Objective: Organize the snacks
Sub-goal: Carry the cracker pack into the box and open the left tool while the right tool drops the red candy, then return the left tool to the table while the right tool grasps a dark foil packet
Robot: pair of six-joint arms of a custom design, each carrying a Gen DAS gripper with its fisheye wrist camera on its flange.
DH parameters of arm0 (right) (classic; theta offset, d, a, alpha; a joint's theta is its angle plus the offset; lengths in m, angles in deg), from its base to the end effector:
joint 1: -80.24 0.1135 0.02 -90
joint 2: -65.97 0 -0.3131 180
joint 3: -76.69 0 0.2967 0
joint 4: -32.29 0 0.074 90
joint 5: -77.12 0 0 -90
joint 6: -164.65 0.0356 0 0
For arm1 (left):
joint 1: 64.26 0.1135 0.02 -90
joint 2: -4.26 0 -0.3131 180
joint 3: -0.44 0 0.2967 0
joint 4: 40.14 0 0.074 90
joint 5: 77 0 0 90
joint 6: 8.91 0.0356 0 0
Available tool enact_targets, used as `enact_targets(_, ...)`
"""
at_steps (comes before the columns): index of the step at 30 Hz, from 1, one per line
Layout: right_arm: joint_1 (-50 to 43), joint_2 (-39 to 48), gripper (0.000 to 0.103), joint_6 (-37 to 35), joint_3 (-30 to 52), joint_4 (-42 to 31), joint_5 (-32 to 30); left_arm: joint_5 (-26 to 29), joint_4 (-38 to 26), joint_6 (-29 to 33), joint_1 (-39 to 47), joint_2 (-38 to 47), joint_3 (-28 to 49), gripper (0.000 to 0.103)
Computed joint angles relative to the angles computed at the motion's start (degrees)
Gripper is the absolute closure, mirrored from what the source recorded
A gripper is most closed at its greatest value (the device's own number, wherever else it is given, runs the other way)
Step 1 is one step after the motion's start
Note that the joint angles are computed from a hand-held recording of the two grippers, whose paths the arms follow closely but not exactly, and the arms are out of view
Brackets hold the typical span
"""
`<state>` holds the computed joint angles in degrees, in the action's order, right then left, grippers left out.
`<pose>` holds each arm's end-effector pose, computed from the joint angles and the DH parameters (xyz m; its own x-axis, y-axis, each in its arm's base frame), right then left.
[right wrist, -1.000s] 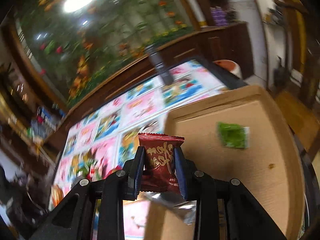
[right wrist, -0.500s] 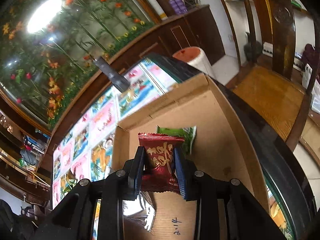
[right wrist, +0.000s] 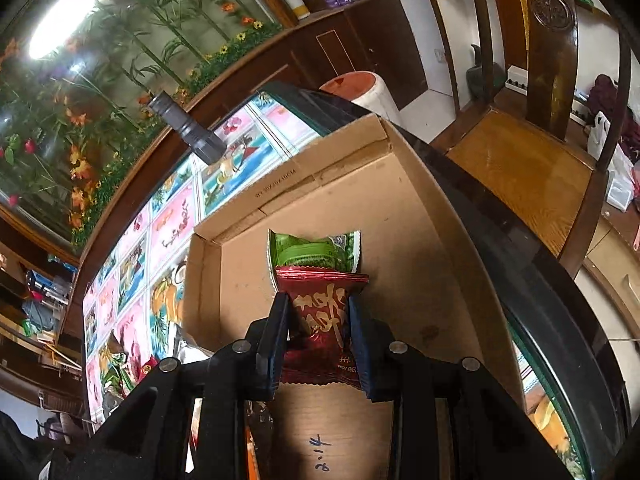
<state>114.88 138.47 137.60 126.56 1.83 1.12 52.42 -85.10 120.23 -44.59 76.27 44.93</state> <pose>0.2228 0.1435 0.2112 -0.6839 0.5778 -0.4454 0.3894 0.8054 0.4469 0.2119 0.0518 0.1774 -0.7470 0.2508 -0.6157 0.5047 0.8167 -0.2796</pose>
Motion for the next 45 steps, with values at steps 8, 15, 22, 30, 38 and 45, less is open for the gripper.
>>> enact_targets(8, 0.38, 0.38, 0.07, -0.19, 0.6, -0.87, 0.14, 0.68, 0.59, 0.85, 0.43, -0.95, -0.77, 0.05)
enact_targets(15, 2.52, -0.83, 0.07, -0.18, 1.89, -2.99, 4.31, 3.27, -3.64, 3.6, 3.37, -0.91, 1.01, 0.046)
enact_targets(22, 7.22, -3.07, 0.068, -1.89, 2.79, -2.6, 13.32, 8.01, -12.71, 10.86, 11.34, -2.84, 4.63, 0.039)
enact_targets(30, 10.19, -0.68, 0.068, -6.31, 3.98, 1.63, 14.22, 12.08, -23.09, 30.35, 31.83, 4.8, 12.56, 0.034)
enact_targets(38, 16.4, 5.73, 0.068, -13.12, 8.24, 2.99, 19.01, 8.95, -2.68, 19.76, 44.15, 19.39, 20.67, 0.033)
enact_targets(45, 19.41, 10.24, 0.068, -19.14, 10.36, 5.87, 20.23, 0.87, 6.59, 7.28, 43.47, 28.19, 27.73, 0.033)
